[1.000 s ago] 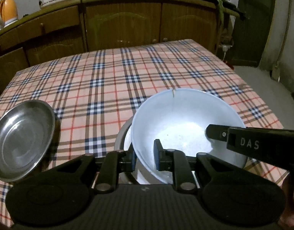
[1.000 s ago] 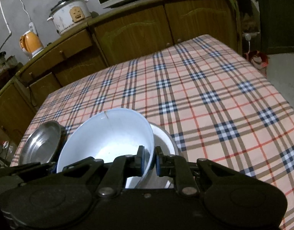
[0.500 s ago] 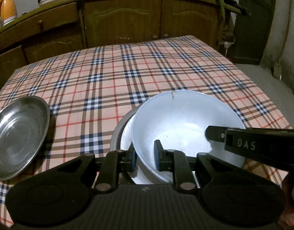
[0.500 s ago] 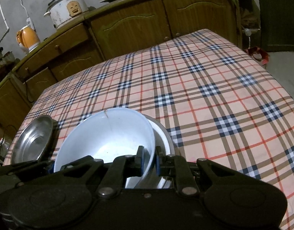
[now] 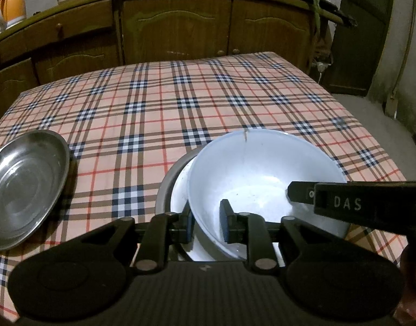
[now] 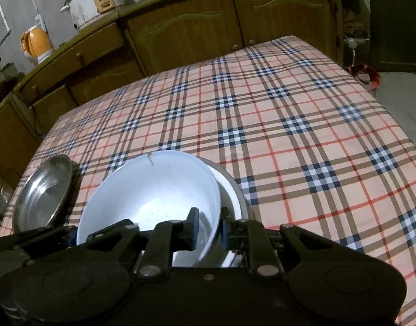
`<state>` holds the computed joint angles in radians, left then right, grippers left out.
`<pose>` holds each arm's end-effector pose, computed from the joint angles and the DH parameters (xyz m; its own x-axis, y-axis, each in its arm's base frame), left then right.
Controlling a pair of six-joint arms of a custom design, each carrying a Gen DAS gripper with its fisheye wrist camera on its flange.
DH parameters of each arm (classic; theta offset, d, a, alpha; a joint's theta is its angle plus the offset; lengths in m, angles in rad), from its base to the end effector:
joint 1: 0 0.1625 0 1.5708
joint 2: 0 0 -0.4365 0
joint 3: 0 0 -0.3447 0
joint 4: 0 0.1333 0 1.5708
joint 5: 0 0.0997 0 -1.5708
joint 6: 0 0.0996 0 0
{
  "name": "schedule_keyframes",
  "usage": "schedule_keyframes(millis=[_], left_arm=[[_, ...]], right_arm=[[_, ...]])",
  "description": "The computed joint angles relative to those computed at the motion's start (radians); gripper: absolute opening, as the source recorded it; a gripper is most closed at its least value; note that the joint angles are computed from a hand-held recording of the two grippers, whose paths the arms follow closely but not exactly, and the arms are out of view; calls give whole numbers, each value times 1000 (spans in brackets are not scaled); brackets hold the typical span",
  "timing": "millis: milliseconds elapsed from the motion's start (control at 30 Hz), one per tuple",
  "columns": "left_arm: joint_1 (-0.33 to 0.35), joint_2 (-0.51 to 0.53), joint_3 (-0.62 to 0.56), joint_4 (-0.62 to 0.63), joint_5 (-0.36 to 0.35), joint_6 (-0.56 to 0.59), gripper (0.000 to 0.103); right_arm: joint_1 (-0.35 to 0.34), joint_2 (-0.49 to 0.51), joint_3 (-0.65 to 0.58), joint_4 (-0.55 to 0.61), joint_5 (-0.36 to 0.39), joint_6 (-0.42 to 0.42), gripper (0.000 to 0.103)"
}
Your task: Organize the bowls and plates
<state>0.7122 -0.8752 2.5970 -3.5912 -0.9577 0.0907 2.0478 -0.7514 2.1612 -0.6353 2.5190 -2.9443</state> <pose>-0.1382 -0.3711 0.1083 -0.5944 0.5629 -0.5743 0.7805 0.5760 -0.2432 0.2054 -0.2833 0.0084 -0.8324 0.3651 0.4170 -0.1611 0.5606 -0.8123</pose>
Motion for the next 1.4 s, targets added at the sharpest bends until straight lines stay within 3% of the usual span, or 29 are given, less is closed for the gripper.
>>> schedule_keyframes(millis=[233, 300, 367, 433, 533, 600, 700, 767, 867, 1000, 1133, 1200, 1300, 1400], left_arm=[[12, -20, -4, 26, -17, 18, 23], [32, -59, -22, 96, -52, -2, 24], [36, -68, -23, 100, -59, 6, 25], [13, -46, -4, 39, -28, 30, 28], [2, -40, 4, 12, -21, 34, 42], [4, -44, 4, 12, -23, 31, 42], [6, -62, 6, 17, -26, 19, 44], [1, -73, 9, 16, -21, 13, 52], [-11, -81, 19, 1, -8, 4, 60], [-33, -76, 38, -34, 30, -2, 73], [-32, -70, 44, -49, 44, -4, 79], [-30, -67, 44, -48, 52, -10, 80], [-28, -58, 46, -56, 62, -13, 84], [-24, -48, 45, -70, 69, -15, 94]], right_arm=[[6, -6, -43, 132, 0, 12, 22], [-26, -49, -3, 116, -81, 39, 30], [-54, -87, 32, 99, -138, 64, 29], [-35, -89, 26, 97, -109, 30, 31], [-14, -94, 13, 111, -76, 9, 37], [-2, -97, 16, 94, -47, 0, 37], [2, -112, 51, 27, -47, -29, 37], [11, -120, 89, -62, -58, -71, 41], [47, -104, 107, -162, -11, -122, 67], [90, -72, 93, -200, 72, -156, 80], [102, -50, 140, -361, 95, -226, 81], [108, -30, 131, -370, 132, -225, 81], [106, -7, 169, -518, 143, -304, 81], [101, 1, 174, -529, 140, -302, 81]])
